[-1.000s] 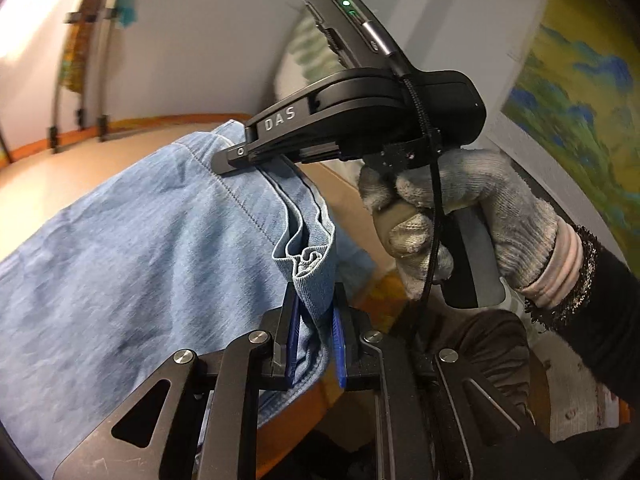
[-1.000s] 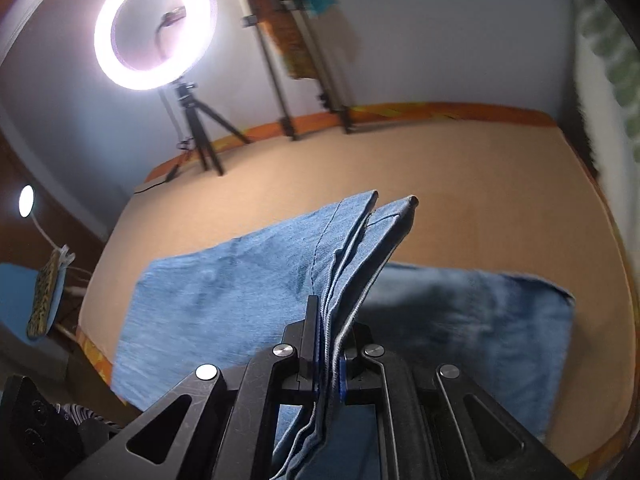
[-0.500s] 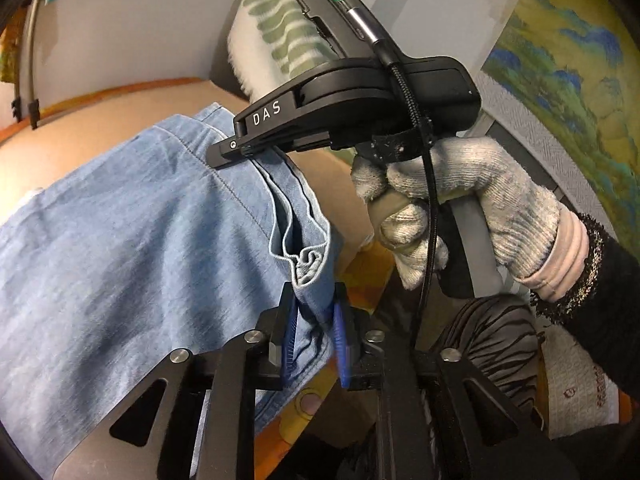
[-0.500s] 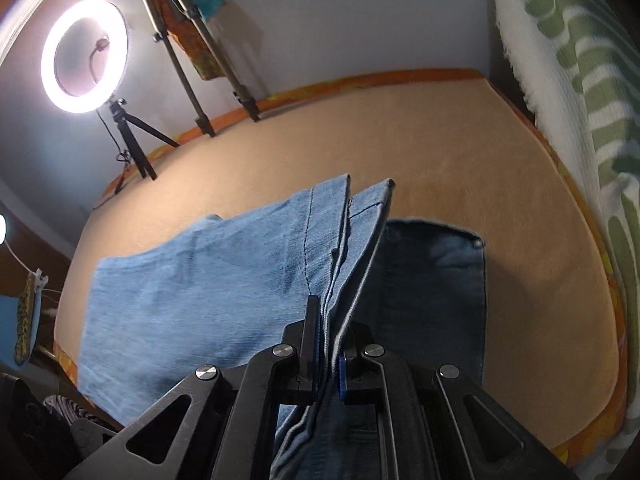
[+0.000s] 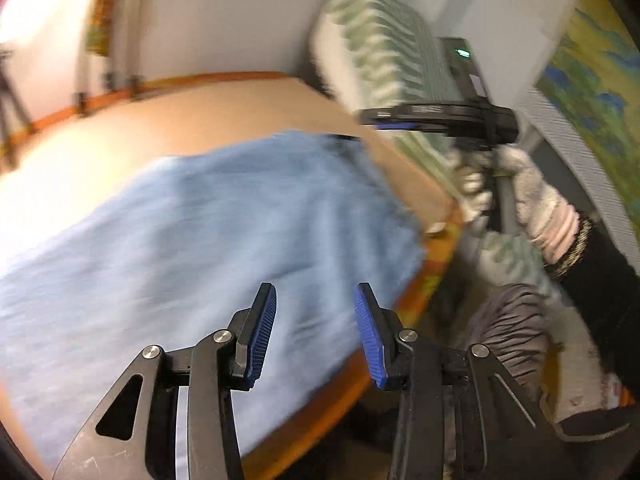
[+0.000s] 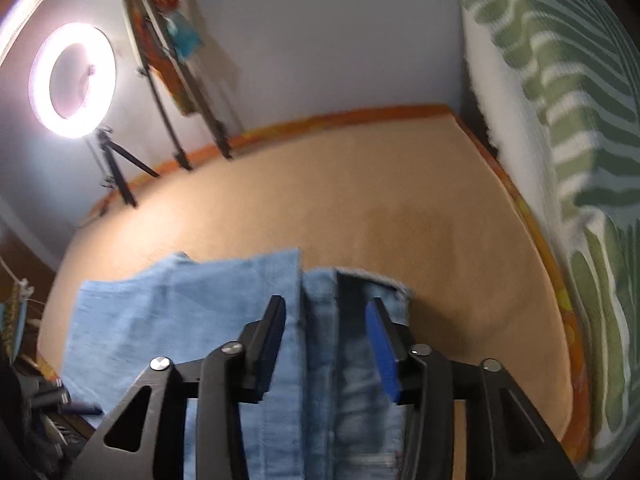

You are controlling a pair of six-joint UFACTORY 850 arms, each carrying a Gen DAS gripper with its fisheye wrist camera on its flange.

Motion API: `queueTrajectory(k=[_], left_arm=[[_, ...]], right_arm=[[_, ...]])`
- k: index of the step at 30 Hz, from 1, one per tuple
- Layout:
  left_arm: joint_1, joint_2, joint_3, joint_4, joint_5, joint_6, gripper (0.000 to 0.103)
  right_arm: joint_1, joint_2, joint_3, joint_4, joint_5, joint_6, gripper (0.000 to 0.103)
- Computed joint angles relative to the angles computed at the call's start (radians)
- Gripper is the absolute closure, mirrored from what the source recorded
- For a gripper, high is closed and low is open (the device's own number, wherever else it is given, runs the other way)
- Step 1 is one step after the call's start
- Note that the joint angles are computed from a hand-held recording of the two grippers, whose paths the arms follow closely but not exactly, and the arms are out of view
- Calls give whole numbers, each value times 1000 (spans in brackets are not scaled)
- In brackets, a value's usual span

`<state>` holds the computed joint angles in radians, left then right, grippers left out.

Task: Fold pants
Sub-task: 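Lay the hem down on the jeans and open both tools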

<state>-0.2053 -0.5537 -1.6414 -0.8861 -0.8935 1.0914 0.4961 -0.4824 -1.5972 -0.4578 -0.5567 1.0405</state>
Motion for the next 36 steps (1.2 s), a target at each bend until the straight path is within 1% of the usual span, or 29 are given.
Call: queueTrajectory(k=[1,3,5,6,7,9,10,11,13,15,16,17,18,19,21,22,24,26,27,29,31,32,33,34,36], left_arm=[[25,5,1,23,19,-16,64],[58,10,8,24,28,-40,64],[91,18,25,5,33,-66,64],[106,15,25,1,39,-83,64],[121,12,30,-6,41,-82,64],[134,22,53,-3,53,-88,64],[140,23,55,-1,54,-92,64],[147,23,59,1,60,-92,64],[157,30,74,4,87,-92,64],[173,22,68,2,94,-106,64],[181,20,65,-1,94,-114,64],[188,14,59,-5,92,-121,64],[190,9,54,-7,95,-125,64],[191,10,52,-8,103,-125,64],[189,14,53,-18,121,-112,64],[187,16,55,-24,128,-104,64],[185,20,57,-34,134,-94,64],[184,18,54,-40,136,-90,64],[183,16,53,-41,138,-91,64],[181,13,50,-38,140,-95,64],[177,10,48,-31,144,-101,64],[177,10,48,-27,146,-102,64],[176,9,48,-24,148,-102,64],[175,9,49,-19,150,-102,64],[175,7,49,-5,156,-107,64]], right_arm=[[-5,-12,-12,24,27,-30,54],[-14,-47,-47,87,59,-93,54],[-22,-106,-111,158,61,-152,54],[-29,-148,-158,207,46,-197,54],[-31,-172,-185,215,26,-207,53],[-28,-240,-270,182,-59,-202,51],[-28,-252,-284,173,-69,-203,49],[-29,-256,-287,169,-68,-201,42],[-42,-262,-290,230,-53,-227,32],[-52,-264,-287,268,-31,-238,33],[-56,-263,-284,295,-19,-261,47],[-60,-260,-277,343,-3,-304,65],[-61,-260,-274,376,1,-330,68],[-59,-256,-268,367,3,-326,70],[-52,-250,-262,329,2,-305,83],[-49,-244,-256,308,6,-287,98],[-47,-215,-216,276,43,-238,100],[-46,-192,-189,276,75,-233,100],[-44,-185,-184,270,78,-235,100],[-43,-183,-184,271,73,-245,99],[-47,-194,-196,304,69,-266,93],[-50,-204,-207,327,53,-280,75],[-52,-211,-214,338,39,-277,60],[-52,-220,-223,335,35,-266,51],[-54,-230,-228,323,43,-256,52]])
